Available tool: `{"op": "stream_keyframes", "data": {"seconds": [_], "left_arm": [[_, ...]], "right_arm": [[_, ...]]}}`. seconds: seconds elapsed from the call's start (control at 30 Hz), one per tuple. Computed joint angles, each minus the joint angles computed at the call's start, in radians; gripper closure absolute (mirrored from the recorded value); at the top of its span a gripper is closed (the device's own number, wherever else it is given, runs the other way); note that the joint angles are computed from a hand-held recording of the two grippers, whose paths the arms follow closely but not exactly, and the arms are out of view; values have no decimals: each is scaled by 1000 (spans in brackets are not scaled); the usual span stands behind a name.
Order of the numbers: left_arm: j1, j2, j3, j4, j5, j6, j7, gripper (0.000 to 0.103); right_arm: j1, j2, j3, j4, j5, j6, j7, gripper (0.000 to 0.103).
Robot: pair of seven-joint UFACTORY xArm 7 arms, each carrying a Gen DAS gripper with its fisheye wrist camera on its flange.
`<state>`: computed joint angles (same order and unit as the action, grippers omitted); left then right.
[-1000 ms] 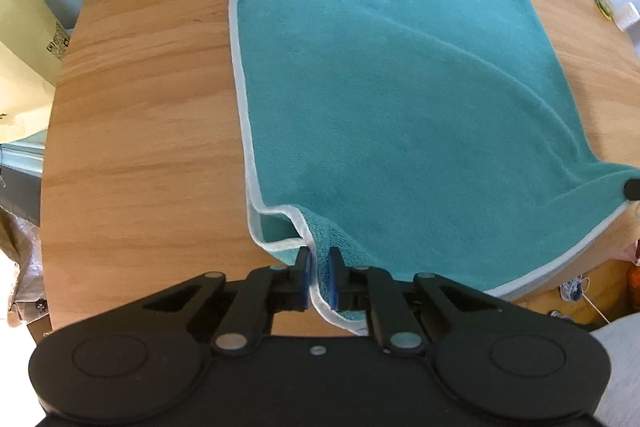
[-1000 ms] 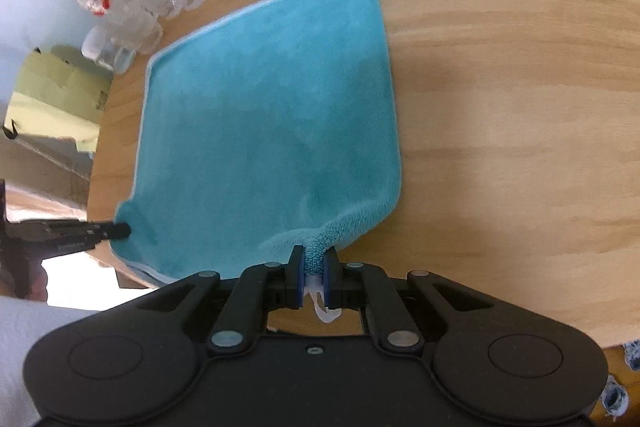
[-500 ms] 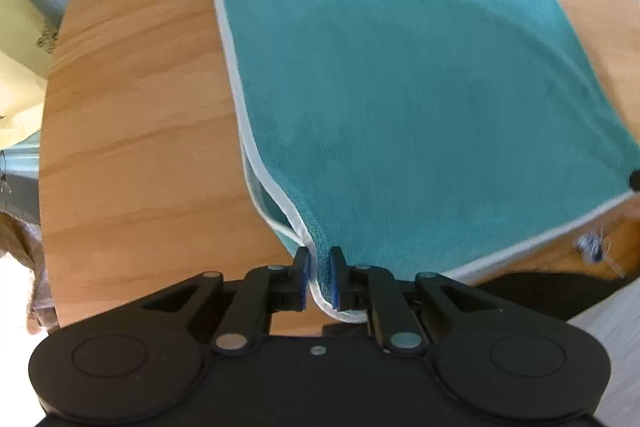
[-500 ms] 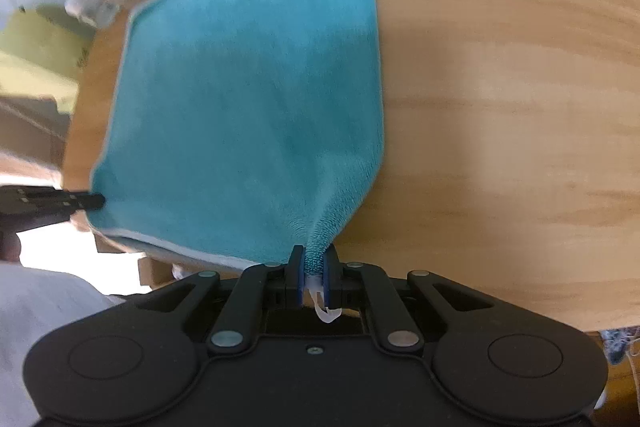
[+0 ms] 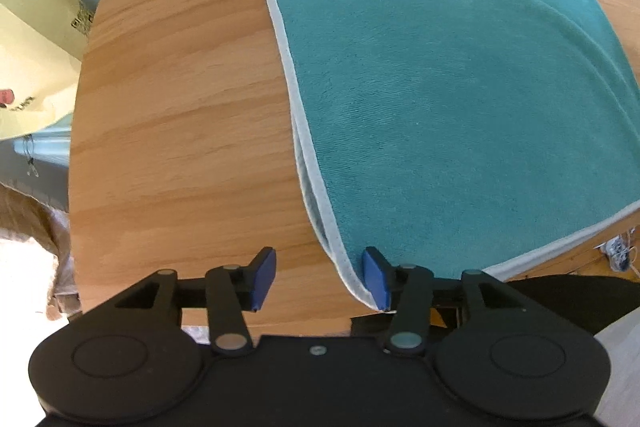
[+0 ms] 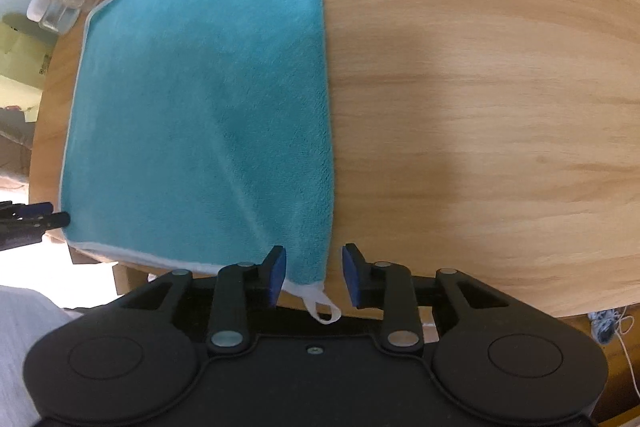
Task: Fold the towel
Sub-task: 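Open both tools and release the towel corners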
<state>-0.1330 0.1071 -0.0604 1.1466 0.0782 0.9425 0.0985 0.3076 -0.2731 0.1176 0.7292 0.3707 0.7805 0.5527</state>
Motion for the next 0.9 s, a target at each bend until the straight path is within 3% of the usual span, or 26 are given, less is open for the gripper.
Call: {"op": "stream_keyframes", "data": {"seconds": [0.17,0.27,0.33,0.37,0.4,0.8,0.9], "left_arm": [[6,5,-1,-2,-58,1,3,53],[11,17,3,11,-77,26,-7,46],[14,36,4,34,-85,59,-16,32],[13,47,6,44,-74,75,-32,16],[12,58,8,54,-65,91,-47,9],[11,26,5,-21,-67,28,-98,3],[9,11,2,-40,-68,0,-94,7]], "right_arm": [[9,26,-1,-6,38,-27,-3,67],[11,27,1,-18,51,-60,3,66],[12,32,-2,-17,55,-70,-6,66],[17,37,-9,-18,72,-74,-33,66],[18,39,-12,-19,80,-75,-48,66],[11,57,-11,-2,109,-72,-63,66],[10,55,-14,-4,119,-72,-77,66]]}}
